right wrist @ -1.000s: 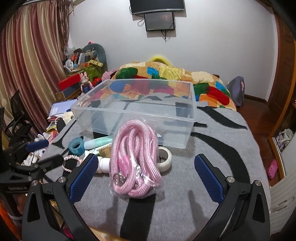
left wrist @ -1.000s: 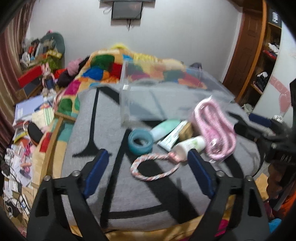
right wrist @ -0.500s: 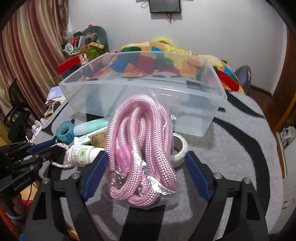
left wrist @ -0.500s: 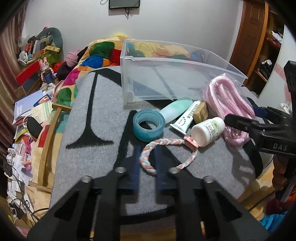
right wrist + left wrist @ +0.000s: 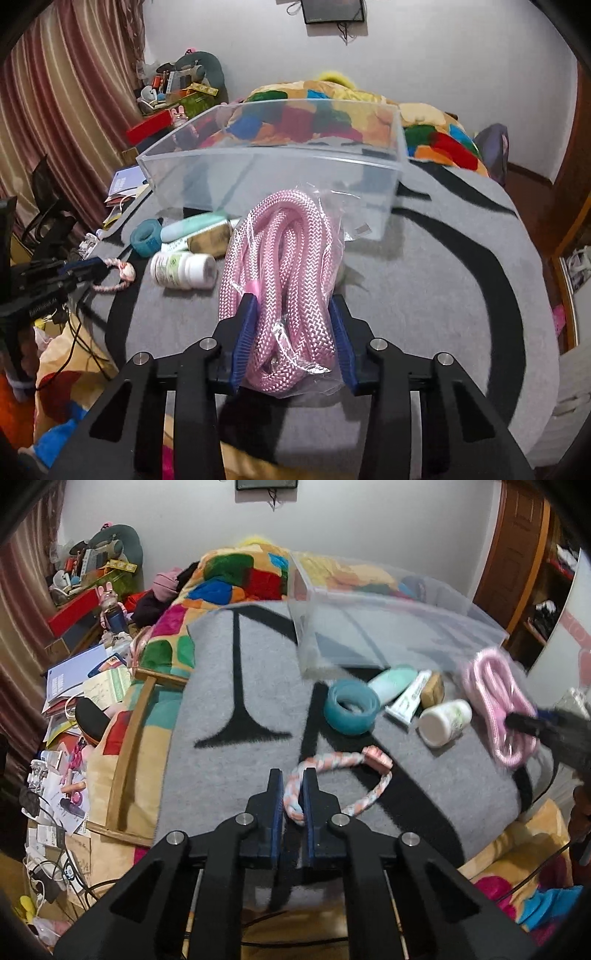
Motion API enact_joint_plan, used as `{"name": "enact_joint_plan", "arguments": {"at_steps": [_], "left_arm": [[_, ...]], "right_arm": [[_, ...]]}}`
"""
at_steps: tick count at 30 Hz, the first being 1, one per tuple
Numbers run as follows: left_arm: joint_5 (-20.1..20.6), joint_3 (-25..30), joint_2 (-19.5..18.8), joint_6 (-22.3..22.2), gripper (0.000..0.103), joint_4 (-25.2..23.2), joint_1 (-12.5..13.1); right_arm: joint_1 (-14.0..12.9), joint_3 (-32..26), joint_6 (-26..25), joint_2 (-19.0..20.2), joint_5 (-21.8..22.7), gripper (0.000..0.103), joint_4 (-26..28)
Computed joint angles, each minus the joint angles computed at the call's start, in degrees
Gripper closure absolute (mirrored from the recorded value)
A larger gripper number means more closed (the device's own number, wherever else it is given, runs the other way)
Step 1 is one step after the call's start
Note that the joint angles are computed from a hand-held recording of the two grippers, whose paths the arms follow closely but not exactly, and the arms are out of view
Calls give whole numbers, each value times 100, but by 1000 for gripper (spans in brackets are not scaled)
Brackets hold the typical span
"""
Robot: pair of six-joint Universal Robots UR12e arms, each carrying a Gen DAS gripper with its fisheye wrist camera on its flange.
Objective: Organize objects
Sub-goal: 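Lift the bracelet with the left gripper while the right carries the pink rope toward the clear box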
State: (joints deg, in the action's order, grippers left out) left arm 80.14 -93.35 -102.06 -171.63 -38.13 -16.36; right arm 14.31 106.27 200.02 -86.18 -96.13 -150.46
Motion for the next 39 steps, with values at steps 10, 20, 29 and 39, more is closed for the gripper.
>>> {"name": "enact_joint_plan", "arguments": {"at_steps": [10,20,29,39], "left_arm": [[-394,157,-79,233,64,-141,-195],[32,219,-275,-220,91,-22,-311],[-286,-22,-7,-319,92,361,-160],[-708,173,-6,-432,92,744,-93]], "right_arm": [[128,-274,21,153,-229,26,166],[175,-341,85,358,-455,33,429],[84,-81,128,102,-202,52,19],[19,-141,177,-6,-293,52,-253]]}}
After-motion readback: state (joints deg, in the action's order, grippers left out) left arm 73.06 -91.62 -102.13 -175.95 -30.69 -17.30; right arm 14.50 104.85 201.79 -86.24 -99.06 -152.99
